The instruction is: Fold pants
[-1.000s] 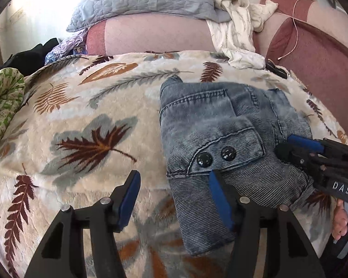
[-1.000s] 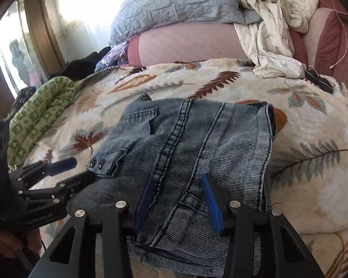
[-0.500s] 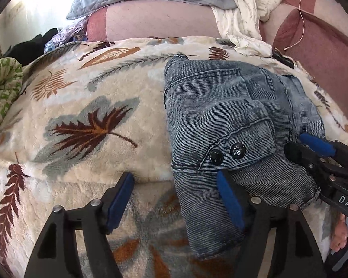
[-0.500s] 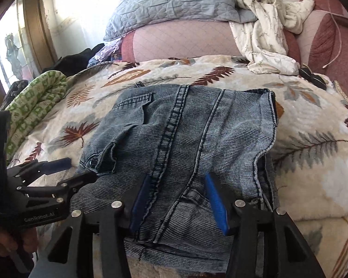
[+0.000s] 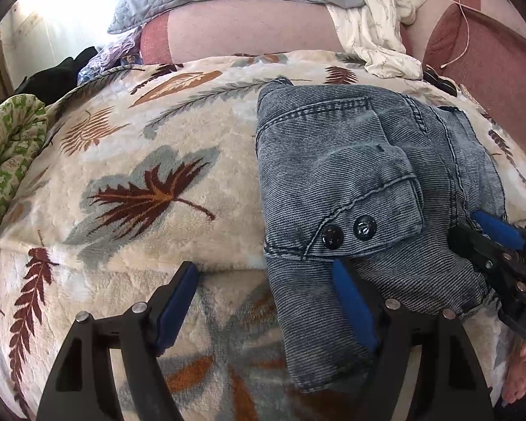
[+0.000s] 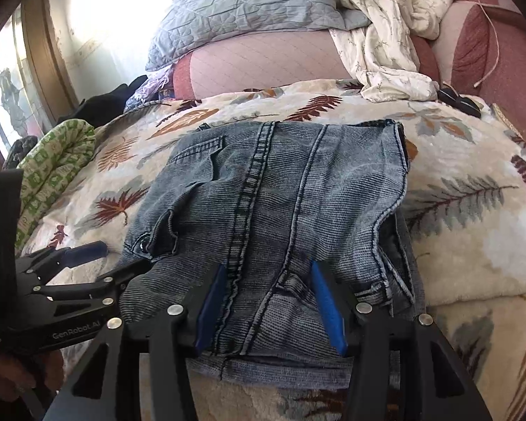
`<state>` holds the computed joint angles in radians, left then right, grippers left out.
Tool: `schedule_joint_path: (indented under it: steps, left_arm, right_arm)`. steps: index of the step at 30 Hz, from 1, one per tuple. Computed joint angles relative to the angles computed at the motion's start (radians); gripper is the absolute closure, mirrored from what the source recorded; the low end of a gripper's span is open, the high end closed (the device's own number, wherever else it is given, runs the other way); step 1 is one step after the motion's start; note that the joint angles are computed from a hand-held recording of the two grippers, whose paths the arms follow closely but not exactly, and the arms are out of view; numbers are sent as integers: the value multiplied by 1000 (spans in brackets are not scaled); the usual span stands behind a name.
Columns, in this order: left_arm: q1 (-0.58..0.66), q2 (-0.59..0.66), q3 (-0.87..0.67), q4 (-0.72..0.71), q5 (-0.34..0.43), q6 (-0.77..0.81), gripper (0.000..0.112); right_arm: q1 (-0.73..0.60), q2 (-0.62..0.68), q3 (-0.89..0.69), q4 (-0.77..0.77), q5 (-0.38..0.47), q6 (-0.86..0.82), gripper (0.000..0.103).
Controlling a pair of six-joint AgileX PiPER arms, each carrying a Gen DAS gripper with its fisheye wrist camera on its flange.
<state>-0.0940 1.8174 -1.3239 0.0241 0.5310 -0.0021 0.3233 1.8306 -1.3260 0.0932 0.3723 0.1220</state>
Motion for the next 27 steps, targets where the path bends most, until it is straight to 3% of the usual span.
schedule_joint_path:
  steps: [9,15,19,23,27]
  left_arm:
    - [-16,-15,13,73,-2,-71,32]
    - [-4,-12,9,40,-2,-50,30]
    - [-4,-9,4,46,1,-59,28]
    - [-7,-9,6,59,-1,-81,27]
    - [-14,-8,5,84,1,-110,26]
  right_arm:
    - [29,-26,19,-127,8,103,46]
    - [-20,-30,-12,135,56,-128,35]
    - [-44,-46,-11,236,49,-207,33]
    - [-75,-59,-3,300,29,-229,33]
    - [-79,-83,12,265,-20,-190,33]
